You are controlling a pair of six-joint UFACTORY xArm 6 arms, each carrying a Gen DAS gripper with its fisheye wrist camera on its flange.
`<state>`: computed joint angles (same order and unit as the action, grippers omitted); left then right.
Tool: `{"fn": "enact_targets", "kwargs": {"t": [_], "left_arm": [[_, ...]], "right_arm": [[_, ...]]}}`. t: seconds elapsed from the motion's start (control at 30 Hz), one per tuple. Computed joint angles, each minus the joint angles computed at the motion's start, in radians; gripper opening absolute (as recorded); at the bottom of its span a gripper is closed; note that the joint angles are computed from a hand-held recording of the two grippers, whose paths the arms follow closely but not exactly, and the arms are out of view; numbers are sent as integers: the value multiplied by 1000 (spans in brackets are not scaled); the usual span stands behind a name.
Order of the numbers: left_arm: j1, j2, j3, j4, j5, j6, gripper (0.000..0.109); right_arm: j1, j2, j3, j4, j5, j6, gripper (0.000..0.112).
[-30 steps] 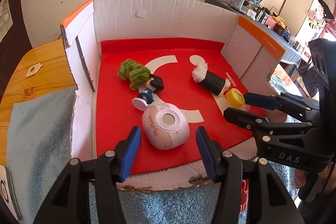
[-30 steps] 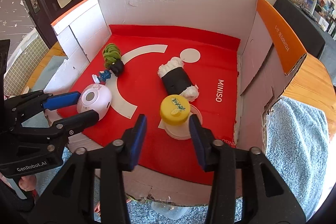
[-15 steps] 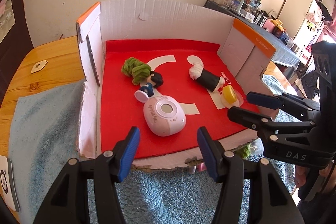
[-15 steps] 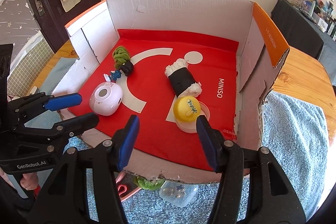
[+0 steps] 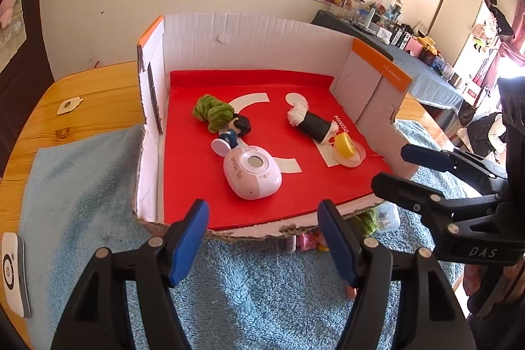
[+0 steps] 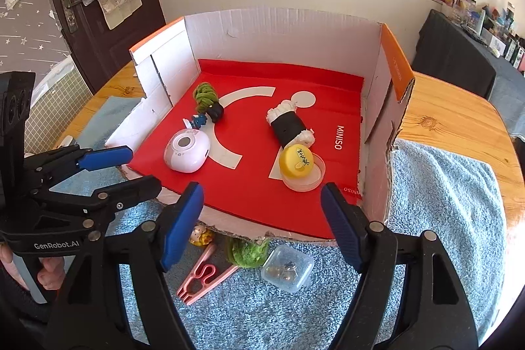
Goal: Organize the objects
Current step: 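Withdraw both open tools out of the box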
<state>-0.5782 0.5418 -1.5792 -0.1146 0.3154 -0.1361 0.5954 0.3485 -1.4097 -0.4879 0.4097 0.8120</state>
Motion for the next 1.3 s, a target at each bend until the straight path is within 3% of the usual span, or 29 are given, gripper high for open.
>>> {"fn": "enact_targets", "kwargs": {"t": [0.7,1.3], "left_arm": [[-12,-98,153,67,-94,-81,90],[-38,-176,281,103,-146,-135,91]], "right_arm": [[35,-121,139,-196,-15,221,90],[72,-203,249,-319,-13,371,91]]}}
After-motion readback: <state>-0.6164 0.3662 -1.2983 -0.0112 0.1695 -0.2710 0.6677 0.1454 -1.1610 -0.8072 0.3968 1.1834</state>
